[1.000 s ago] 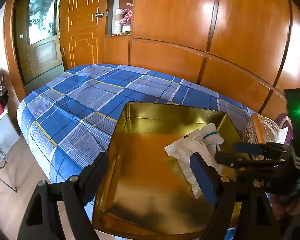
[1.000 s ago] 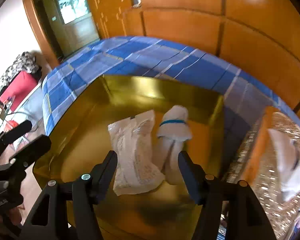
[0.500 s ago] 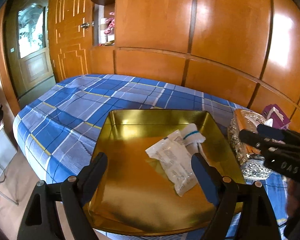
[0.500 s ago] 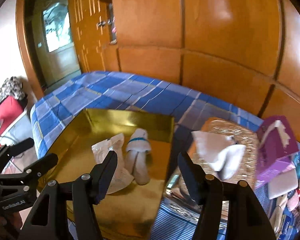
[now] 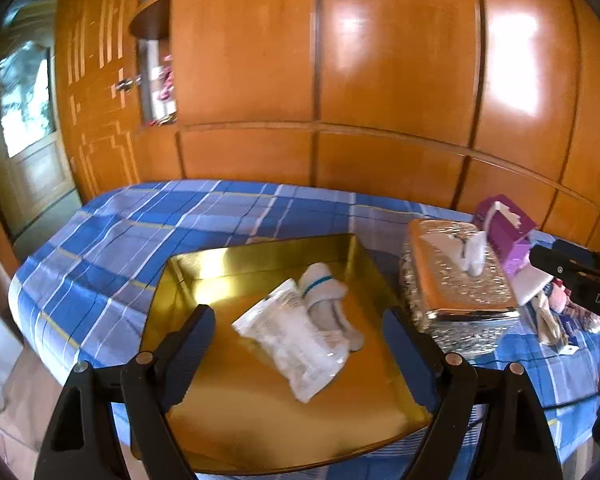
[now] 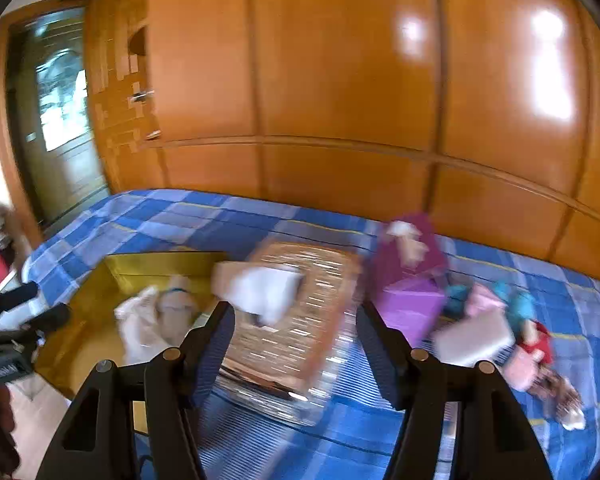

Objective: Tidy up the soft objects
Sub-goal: 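Move both grippers back toward the remaining items on the bed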

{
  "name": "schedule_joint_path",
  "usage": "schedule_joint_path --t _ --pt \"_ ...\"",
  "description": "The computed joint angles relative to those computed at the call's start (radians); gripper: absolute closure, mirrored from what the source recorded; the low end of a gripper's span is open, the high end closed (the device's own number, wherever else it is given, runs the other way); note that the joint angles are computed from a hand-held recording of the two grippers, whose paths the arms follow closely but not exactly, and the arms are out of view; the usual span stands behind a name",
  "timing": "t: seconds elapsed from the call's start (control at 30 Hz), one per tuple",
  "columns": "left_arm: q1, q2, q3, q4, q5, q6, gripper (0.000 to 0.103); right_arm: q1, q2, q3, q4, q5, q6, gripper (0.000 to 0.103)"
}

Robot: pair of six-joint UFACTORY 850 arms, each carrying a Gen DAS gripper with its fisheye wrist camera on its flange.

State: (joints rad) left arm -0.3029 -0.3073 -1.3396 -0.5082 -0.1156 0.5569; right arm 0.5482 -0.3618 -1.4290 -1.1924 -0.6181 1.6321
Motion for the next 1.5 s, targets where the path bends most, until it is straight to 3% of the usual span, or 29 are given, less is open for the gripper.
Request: schedule_joint_path --t 0.33,0.5,0.93,1.13,1.33,1.5 --pt "-0.080 -0.007 -0.033 -0.328 -0.042 0.418 0.017 -0.042 0.156 0.252 0.116 -0.113 0.076 0.039" --pt "-0.127 -0.023 -0.062 -0.378 -0.077 0.508 0.017 -0.064 0.197 0.347 0.224 -0.145 0.083 0.039" --pt "-0.244 -0.111 -0.167 -0.267 -0.234 0.456 0.018 -0.101 0.226 0.487 0.337 -0.113 0.162 0.039" --pt "-0.303 -0.198 -0.271 -0.127 -0.281 0.371 0.029 -0.115 0.230 0.506 0.353 -0.075 0.174 0.039" --pt "-0.374 -0.345 -0.467 0.012 -0.334 0.279 0.028 -0.115 0.228 0.510 0.332 -0.063 0.191 0.038" --pt "-0.423 -0.509 -0.698 0.128 -0.421 0.182 0.024 -0.120 0.236 0.522 0.315 -0.039 0.218 0.035"
